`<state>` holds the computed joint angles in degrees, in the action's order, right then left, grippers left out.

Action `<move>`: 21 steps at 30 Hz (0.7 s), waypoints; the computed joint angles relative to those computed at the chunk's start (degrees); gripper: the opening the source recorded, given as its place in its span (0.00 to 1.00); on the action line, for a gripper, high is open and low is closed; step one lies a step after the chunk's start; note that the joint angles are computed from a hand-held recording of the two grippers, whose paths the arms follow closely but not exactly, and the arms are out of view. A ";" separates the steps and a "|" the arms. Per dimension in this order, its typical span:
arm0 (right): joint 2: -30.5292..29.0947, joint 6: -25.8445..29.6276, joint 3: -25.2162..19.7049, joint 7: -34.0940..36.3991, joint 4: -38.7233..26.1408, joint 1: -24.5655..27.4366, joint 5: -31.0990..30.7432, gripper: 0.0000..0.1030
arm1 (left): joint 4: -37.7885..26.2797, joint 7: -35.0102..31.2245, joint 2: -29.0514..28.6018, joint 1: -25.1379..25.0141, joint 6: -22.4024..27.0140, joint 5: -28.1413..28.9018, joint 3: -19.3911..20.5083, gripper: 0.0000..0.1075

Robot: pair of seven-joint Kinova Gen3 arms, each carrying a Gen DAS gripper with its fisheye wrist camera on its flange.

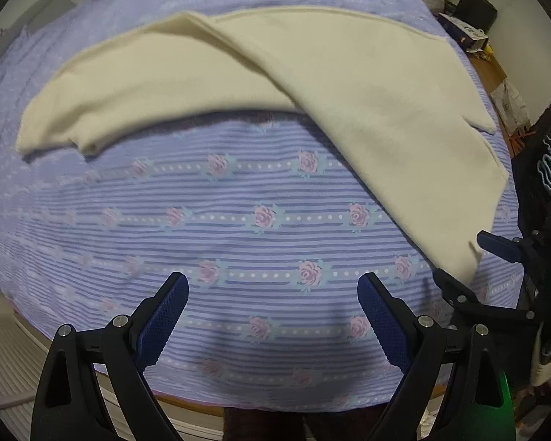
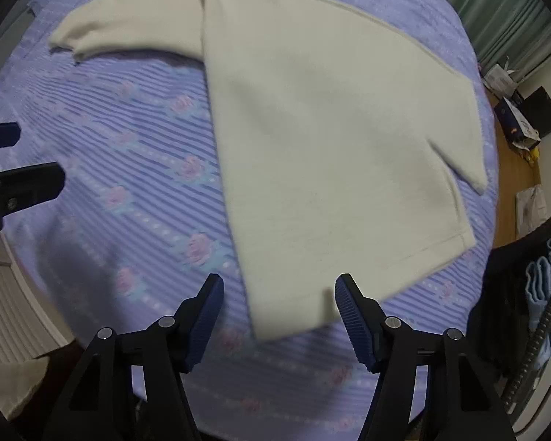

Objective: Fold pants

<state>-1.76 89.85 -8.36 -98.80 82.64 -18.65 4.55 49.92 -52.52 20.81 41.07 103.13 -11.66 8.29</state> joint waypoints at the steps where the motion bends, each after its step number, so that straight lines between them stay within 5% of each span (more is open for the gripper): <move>1: 0.42 -0.39 0.07 0.03 0.49 0.06 -0.02 0.62 | 0.44 0.01 0.32 -0.35 -0.38 0.44 -0.02 0.88; 7: 1.20 -2.68 -0.56 0.41 3.95 -0.96 1.47 0.59 | 0.85 -0.73 1.61 -0.81 -0.40 0.77 -0.22 0.88; 10: 0.74 -3.55 -1.17 1.04 4.83 -1.92 3.40 0.28 | 0.17 -1.84 1.97 -0.56 -0.30 0.15 -0.25 0.88; 11: 0.76 -3.06 -0.93 1.50 4.03 -1.84 3.36 0.10 | -0.27 -2.50 2.03 -0.57 -0.36 0.09 -0.24 0.88; 13: 0.23 -2.08 -0.81 0.46 1.89 -1.82 5.01 0.08 | -0.20 -5.54 0.99 -0.71 -3.06 1.89 -1.79 0.88; 16: -1.51 -1.44 0.93 -1.36 -3.09 0.36 5.45 0.08 | -0.18 -12.50 -0.56 -4.22 -8.84 2.65 0.99 0.88; 18: -2.12 -0.97 1.93 -2.34 -6.53 2.20 6.09 0.08 | -3.29 -16.80 0.69 -6.96 -10.31 2.83 2.91 0.88; 21: -2.20 -1.14 1.82 -2.91 -9.68 3.70 9.28 0.08 | -11.22 -18.78 4.47 -9.52 -10.27 8.00 0.15 0.88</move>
